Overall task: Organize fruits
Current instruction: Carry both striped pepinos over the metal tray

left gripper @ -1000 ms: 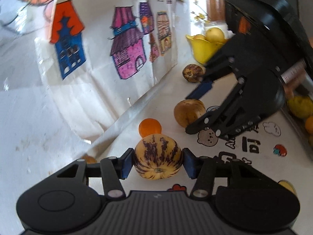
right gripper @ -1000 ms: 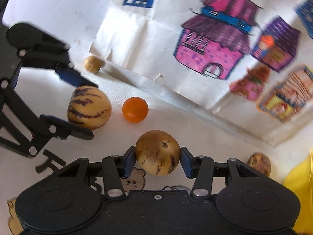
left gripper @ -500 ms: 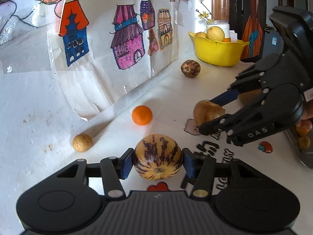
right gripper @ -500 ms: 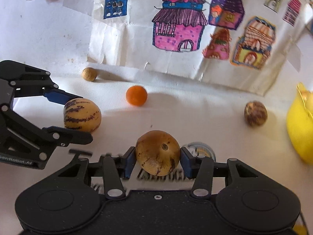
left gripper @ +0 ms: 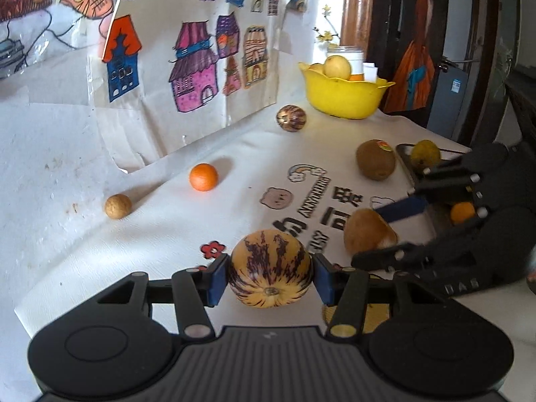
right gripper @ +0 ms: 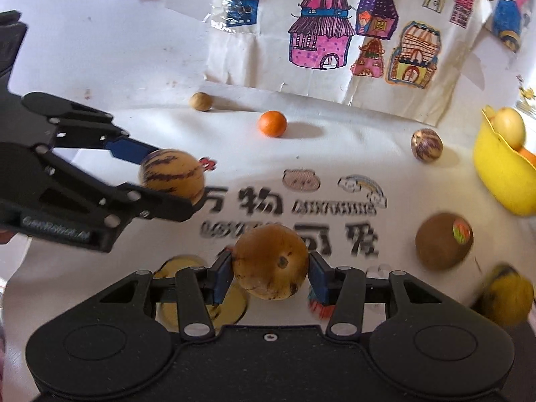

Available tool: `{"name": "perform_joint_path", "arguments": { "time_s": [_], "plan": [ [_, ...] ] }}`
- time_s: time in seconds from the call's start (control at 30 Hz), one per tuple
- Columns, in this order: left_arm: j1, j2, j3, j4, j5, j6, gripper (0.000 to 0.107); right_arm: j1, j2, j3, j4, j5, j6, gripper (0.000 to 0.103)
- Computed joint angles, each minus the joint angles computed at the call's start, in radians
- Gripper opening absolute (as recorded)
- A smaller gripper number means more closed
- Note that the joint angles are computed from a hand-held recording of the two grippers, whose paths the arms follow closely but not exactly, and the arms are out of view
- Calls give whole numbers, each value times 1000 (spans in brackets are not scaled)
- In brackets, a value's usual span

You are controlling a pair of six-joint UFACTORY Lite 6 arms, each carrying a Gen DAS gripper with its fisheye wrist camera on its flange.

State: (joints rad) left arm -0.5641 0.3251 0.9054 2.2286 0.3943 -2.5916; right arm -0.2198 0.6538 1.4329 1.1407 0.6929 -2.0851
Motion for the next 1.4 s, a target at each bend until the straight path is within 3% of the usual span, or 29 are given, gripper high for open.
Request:
{"name": "perform_joint_path", "arguments": {
  "time_s": [0.17,0.33,0.63,0.83,1.1,1.4],
  "plan": [
    [-58,-26,-31,4,10,-59,57,-111,-135,-248,126,33,-222,50],
    [-111,-13,-5,-32,14,-51,57,-275,-231,-424,180,137,-395,50],
    [-214,114,154,-74,34,-84,57,-581,-200,-440,209,325,-494,50],
    [-262,247,301,-1,-3,-214,57,-707,-135,-441,400,373,-652,50],
    [-313,390,519,-181,-62,-19,57,-763,-4,-380,558,376,-754,50],
    [-324,544,764,-505,-130,339,57,-750,76,-328,639,378,-775,50]
  ]
}}
